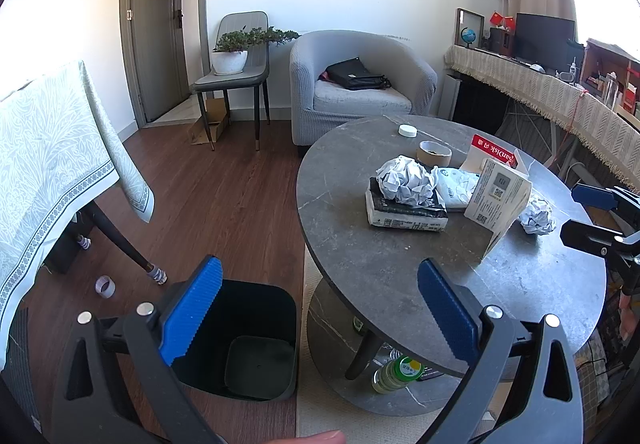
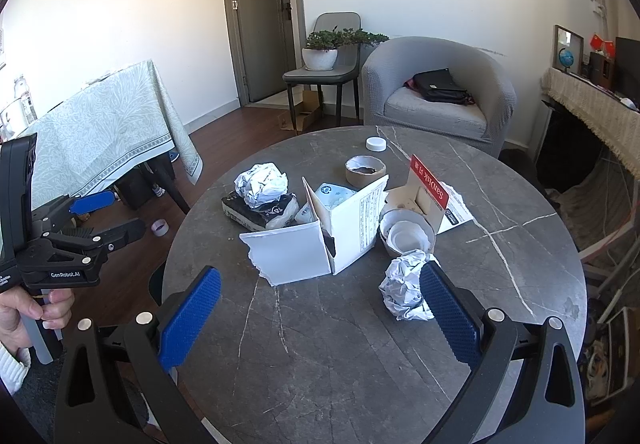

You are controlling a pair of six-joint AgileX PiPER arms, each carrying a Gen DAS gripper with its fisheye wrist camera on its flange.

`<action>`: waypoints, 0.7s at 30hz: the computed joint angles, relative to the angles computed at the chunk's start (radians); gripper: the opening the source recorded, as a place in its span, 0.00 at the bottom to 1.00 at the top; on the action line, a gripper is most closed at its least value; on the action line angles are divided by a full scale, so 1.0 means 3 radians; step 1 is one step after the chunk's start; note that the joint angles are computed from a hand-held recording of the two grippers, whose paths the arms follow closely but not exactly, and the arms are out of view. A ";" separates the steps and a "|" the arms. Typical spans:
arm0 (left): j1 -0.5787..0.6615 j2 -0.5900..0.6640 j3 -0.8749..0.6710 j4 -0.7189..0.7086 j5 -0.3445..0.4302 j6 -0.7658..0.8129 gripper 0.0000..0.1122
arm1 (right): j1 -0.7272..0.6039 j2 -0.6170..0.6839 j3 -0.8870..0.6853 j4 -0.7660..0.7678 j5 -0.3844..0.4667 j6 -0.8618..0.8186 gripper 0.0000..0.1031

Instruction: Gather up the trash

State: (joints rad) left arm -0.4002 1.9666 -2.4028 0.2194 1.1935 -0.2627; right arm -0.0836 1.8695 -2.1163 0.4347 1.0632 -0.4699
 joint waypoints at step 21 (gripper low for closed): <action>-0.0109 -0.0145 0.0243 -0.0411 -0.0421 0.0497 0.73 | -0.0201 0.0105 -0.0131 0.0097 0.0260 0.0051 0.95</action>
State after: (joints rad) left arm -0.4329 1.9231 -2.3300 0.0961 1.0671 -0.1135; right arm -0.1440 1.9010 -2.1556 0.4638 1.1411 -0.4547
